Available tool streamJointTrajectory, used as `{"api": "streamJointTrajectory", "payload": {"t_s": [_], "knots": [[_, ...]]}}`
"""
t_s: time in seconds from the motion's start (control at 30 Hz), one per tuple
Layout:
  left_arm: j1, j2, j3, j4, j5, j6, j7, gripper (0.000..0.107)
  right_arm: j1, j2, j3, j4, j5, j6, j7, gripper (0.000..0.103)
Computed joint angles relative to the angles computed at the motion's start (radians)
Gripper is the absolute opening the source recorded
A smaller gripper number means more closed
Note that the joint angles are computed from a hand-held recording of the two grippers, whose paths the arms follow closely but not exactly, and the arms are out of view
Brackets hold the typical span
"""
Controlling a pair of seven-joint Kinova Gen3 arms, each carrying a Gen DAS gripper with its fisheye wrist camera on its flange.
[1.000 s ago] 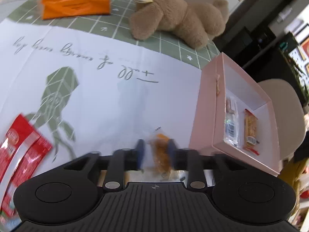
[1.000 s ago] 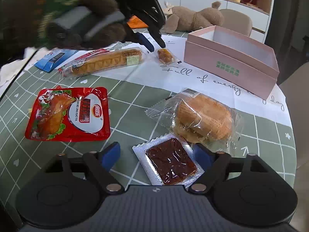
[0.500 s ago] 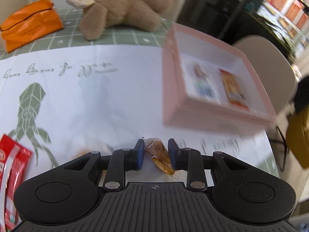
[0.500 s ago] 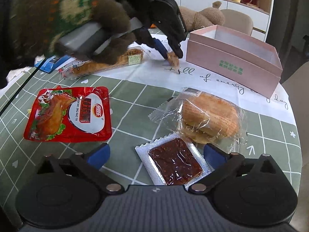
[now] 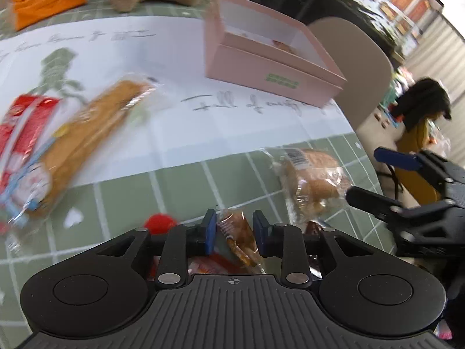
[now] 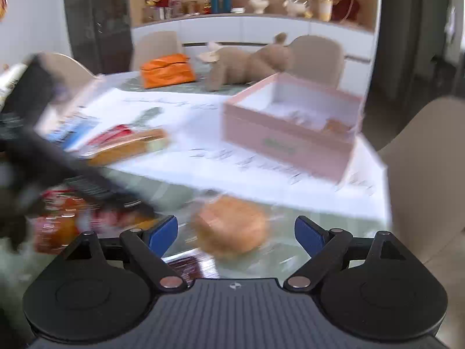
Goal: Organize snacks
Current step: 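Grasp a small amber-wrapped snack with the left tool, then place the amber snack into the pink box with the left tool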
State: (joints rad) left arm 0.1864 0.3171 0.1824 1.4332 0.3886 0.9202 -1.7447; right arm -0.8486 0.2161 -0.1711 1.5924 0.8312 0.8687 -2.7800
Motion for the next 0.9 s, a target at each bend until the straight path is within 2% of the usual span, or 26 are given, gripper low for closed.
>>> {"api": "streamJointTrajectory", "payload": {"t_s": [0.1,0.2,0.27,0.43,0.5,0.57,0.73,0.8,0.9], "knots": [[0.001,-0.047,-0.021,0.030,-0.010,-0.037,0.056,0.031,0.019,0.050,0.009,-0.054,-0.050,0.043,0.068,0.088],[-0.012,-0.058,-0.020,0.020,-0.003,-0.011,0.067,0.031,0.027,0.090,0.018,-0.099,-0.125,0.057,0.109,0.088],[0.004,-0.052,-0.017,0.000,-0.033,0.023,0.074,0.031,0.016,0.104,0.026,-0.107,-0.152,0.053,0.120,0.088],[0.089,-0.021,-0.019,-0.029,-0.158,0.056,0.129,0.031,-0.025,0.096,0.044,-0.082,-0.141,0.028,0.119,0.088],[0.097,-0.018,-0.013,-0.021,-0.163,0.042,0.128,0.031,-0.040,0.076,0.047,-0.061,-0.107,0.014,0.111,0.088],[0.110,-0.013,-0.011,-0.024,-0.181,0.035,0.127,0.026,-0.049,0.060,0.046,-0.050,-0.068,0.015,0.110,0.088],[0.119,-0.016,-0.010,-0.024,-0.199,0.037,0.127,0.025,-0.032,0.079,0.040,-0.080,-0.039,0.036,0.171,0.088],[0.120,-0.014,-0.010,-0.027,-0.197,0.039,0.132,0.025,-0.013,0.095,0.042,-0.090,-0.050,0.015,0.207,0.088],[0.123,-0.011,-0.012,-0.035,-0.201,0.047,0.142,0.025,0.041,0.122,0.048,-0.110,-0.136,-0.040,0.263,0.088]]}}
